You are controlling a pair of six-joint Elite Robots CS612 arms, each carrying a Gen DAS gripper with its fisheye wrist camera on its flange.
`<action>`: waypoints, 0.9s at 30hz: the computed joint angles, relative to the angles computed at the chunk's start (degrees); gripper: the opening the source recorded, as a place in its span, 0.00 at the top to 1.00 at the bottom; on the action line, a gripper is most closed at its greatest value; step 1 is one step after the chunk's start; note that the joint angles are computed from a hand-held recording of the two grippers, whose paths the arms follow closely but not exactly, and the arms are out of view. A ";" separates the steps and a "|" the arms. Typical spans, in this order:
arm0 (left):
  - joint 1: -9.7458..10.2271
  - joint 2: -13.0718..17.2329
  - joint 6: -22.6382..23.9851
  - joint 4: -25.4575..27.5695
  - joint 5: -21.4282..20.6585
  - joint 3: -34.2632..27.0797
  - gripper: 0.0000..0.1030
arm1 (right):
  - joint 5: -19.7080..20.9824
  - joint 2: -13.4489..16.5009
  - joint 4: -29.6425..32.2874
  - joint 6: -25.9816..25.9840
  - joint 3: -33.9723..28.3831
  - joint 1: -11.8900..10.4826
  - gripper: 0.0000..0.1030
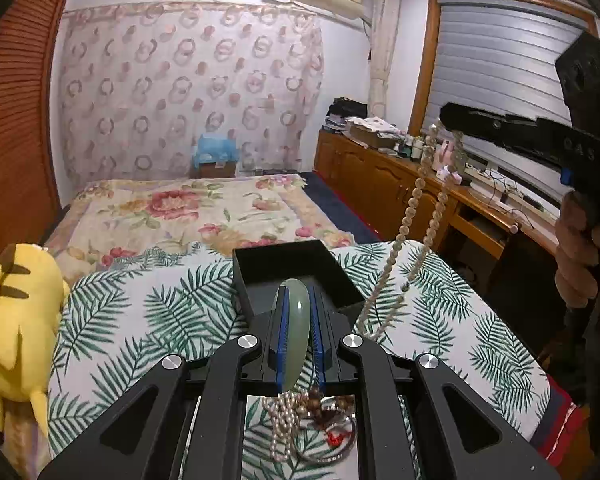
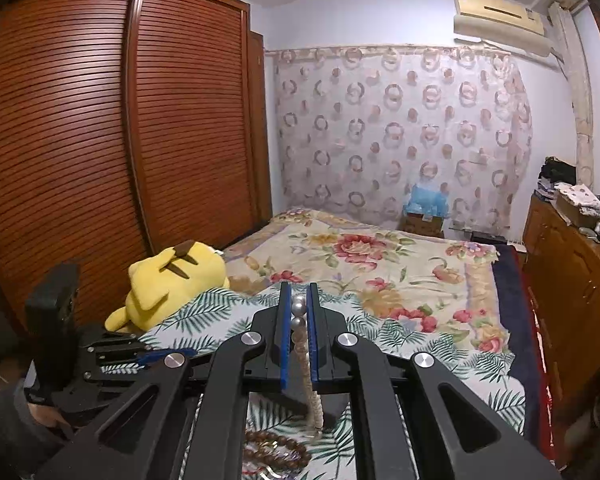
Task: Organize jewelry
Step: 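Carry the jade bangle and pearl necklace over the black box with both grippers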
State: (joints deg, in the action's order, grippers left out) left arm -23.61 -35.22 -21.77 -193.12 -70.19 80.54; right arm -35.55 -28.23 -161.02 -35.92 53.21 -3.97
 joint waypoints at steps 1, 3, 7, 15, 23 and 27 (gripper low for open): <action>0.09 0.21 0.21 0.15 -0.09 -0.44 0.91 | -0.14 0.47 -0.23 0.64 -1.03 0.11 0.92; 0.29 0.73 0.87 0.73 0.00 -1.61 0.91 | -0.19 1.33 0.01 1.64 -2.93 0.36 0.92; 0.89 2.02 0.87 2.37 -0.48 -4.35 0.91 | -1.31 2.99 1.55 1.72 -6.41 1.08 0.92; 1.73 3.60 0.25 4.63 -1.60 -7.58 0.91 | -5.56 5.82 7.14 -0.93 -11.31 2.33 0.92; 2.28 5.26 0.67 7.99 -2.73 -11.11 0.91 | -9.52 8.71 16.27 -4.30 -14.58 2.77 0.91; 2.42 6.01 0.64 9.45 -3.34 -12.83 0.91 | -10.30 9.36 18.92 -5.66 -14.84 2.72 0.86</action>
